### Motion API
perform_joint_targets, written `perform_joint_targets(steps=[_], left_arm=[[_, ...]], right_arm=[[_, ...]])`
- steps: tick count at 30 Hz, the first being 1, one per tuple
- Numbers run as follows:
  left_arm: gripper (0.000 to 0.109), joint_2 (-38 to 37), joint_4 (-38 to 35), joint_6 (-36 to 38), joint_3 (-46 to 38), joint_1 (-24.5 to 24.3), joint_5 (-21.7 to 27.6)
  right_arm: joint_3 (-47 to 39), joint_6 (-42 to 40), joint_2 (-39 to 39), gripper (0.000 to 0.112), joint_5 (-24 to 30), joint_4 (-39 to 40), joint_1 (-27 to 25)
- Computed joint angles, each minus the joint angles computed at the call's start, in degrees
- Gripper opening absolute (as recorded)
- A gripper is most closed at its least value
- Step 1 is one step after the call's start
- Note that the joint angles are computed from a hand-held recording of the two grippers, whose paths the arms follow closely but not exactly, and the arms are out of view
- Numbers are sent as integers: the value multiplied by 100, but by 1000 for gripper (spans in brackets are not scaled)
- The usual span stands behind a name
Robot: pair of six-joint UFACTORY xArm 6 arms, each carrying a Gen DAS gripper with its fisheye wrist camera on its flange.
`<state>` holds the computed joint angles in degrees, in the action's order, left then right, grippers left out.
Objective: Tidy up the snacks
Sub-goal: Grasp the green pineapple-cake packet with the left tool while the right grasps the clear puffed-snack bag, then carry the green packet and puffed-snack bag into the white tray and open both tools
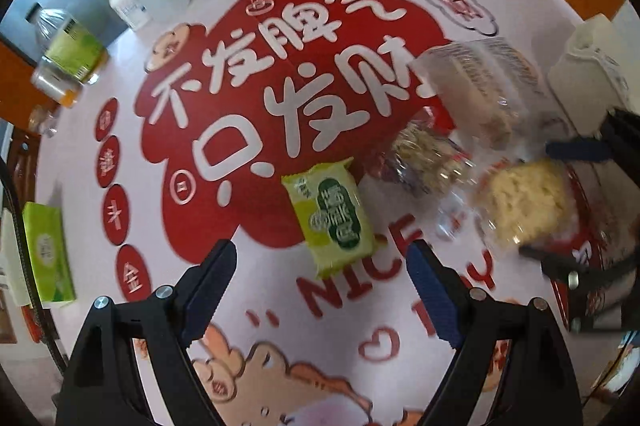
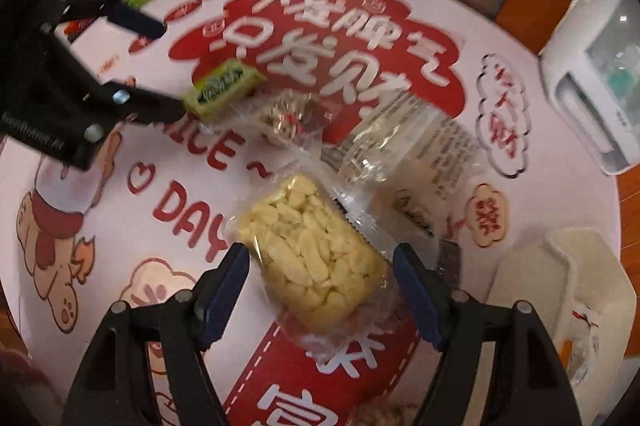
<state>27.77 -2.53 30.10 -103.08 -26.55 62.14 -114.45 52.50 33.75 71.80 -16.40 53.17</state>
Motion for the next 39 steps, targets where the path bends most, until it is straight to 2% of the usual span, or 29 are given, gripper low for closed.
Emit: perform_joint_targets(steps=[2, 7, 9, 10, 13, 15, 20, 25, 30, 34, 39], left_arm=[[86, 266, -14, -159, -292, -9, 134], [84, 688, -105, -484, -773, -14, 384], [71, 751, -39, -607, -800, -36, 423], [67, 800, 10, -649, -853, -43, 480], [40, 696, -243, -620, -704, 11, 383], [36, 645, -151, -678, -603, 8, 320], [35, -56, 48, -841, 473, -1, -95], [35, -1342, -112, -789, 2000, 113, -329], [35, -2787, -395, -709, 3307, 84, -393], [35, -3611, -760, -720, 3797, -71, -139], [35, -4317, -845, -981, 4065, -699, -156]], right_arm=[[-178, -164, 146, 75, -9, 185, -57], [-1075, -473, 782, 74, 515, 604, -146], [-1203, -400, 876, 68, 603, 583, -137], [-1220, -352, 875, 66, 632, 603, -139], [-1072, -153, 749, 64, 582, 773, -171], [-927, -21, 646, 63, 514, 854, -163], [-591, 379, 375, 63, 281, 922, -19], [-244, 1014, -18, 63, -28, 679, 307], [-13, 1672, -378, 62, -91, 329, 658], [448, 2180, -867, 62, -221, -18, 877], [909, 2886, -1521, 63, -31, -594, 1246]])
